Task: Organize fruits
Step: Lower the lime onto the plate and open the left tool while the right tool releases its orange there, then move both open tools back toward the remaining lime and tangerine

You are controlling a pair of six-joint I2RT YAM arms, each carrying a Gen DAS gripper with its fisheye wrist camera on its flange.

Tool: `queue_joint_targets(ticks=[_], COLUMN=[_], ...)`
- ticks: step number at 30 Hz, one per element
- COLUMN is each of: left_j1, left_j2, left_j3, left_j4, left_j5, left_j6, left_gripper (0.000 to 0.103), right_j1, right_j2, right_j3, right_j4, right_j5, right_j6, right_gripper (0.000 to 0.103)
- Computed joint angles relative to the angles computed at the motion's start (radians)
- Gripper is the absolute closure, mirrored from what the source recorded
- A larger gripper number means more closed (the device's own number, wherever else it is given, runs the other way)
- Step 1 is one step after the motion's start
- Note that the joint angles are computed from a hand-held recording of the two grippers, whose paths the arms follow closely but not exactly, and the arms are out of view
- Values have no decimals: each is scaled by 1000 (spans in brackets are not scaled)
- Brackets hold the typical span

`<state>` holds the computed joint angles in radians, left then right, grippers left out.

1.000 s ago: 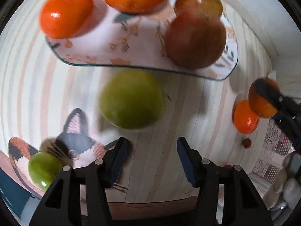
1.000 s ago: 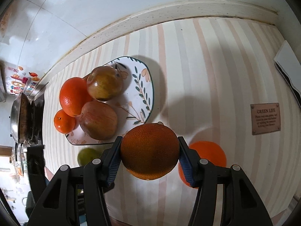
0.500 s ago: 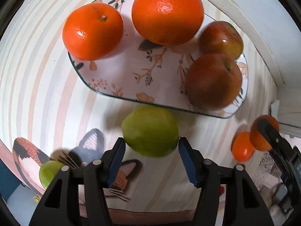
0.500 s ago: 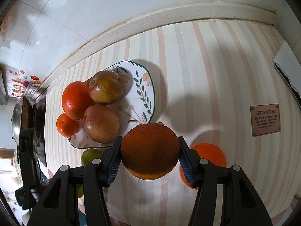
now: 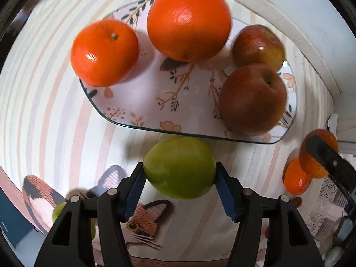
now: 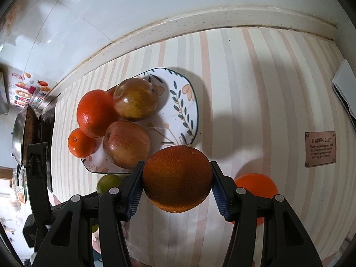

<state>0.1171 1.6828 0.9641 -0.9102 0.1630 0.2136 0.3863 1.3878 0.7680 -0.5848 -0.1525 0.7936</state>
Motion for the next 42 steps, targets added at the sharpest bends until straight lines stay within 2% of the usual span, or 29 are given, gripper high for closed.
queue_joint_targets(ticks=[5,10,17,20,21,23,25,27,30,35,42], left_j1=[-2,-15,-66,-64,-64,-57,-44,-38,-18,7,89], left_j2=[-113,-143,20,87,87,79,63,41,-9,-79,-237], left_j3=[1,74,162,210,210,208,211,212,204,204,183], left_j4=[-55,-83,-33,-41,-31,-20,-31,-38,-39,-50,-109], left_j5=[35,72,4,-28,-35,-33,-26,-34,-45,-59,-23], left_j6=[39,29,-1,-13,-12,5,19,35,59,83,144], left_gripper=[44,44,44,44,44,39,24,19,18,18,18], right_j1=[-5,-29,-68,-84,-87,-94,-92,-83,-45,43,190], right_j2=[2,31,186,230,232,229,225,218,198,146,27], right_j3=[10,32,100,116,116,117,129,145,173,221,283], right_j4=[1,21,86,115,122,123,97,50,-34,-138,-281], right_j5=[-8,-15,-56,-75,-78,-78,-60,-25,56,163,290], right_j6=[-8,-20,-53,-63,-62,-60,-63,-68,-77,-70,9], right_gripper=[44,44,43,35,25,20,11,10,6,6,6])
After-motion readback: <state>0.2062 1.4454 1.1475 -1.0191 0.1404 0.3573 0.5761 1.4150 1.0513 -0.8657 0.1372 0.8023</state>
